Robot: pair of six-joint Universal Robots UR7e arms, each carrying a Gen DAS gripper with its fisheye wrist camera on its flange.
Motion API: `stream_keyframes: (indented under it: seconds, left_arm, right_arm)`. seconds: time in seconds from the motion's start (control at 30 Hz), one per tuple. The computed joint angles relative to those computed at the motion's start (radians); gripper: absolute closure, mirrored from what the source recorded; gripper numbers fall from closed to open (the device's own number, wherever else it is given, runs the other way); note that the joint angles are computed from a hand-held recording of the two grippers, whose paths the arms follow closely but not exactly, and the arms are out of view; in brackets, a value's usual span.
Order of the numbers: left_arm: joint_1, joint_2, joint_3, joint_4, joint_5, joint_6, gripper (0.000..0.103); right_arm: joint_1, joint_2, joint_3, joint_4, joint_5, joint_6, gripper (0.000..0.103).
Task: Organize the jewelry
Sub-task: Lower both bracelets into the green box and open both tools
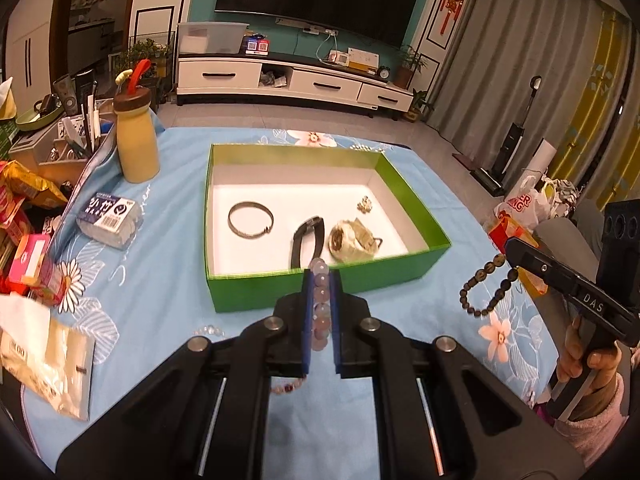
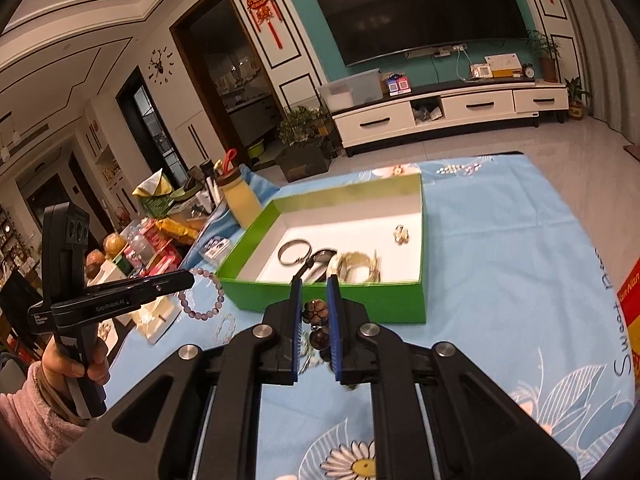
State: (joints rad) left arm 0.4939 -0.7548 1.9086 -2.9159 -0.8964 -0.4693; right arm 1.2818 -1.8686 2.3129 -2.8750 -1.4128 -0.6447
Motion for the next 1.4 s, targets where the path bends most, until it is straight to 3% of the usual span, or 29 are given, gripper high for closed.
stream_keyframes:
  seconds: [0.43,0.9,1.1,1.4]
  left_arm:
    - [0.084,0.072,-0.162,0.049,-0.019,0.058,0.096]
    - [0.172,0.182,-0.343,0.197,-0.028,0.061,0.096]
    - [0.2,0.223,-0.393,0.274,-0.048,0.052,0.095]
    - [0.21,0.234,-0.402,0.292,-0.027,0.05,0.095]
  right_arm:
    - [0.046,0.136,-0.125,-0.085,-0.025,0.038,0.091]
    - [0.076,0.339,-0.289,-0.101,-0.139,0.074,0.091]
    - [0.079,0.407,-0.329,-0.102,-0.197,0.071,0.091]
    - [0.087,0.458,-0.354,-0.096,-0.251,0.061,0.091]
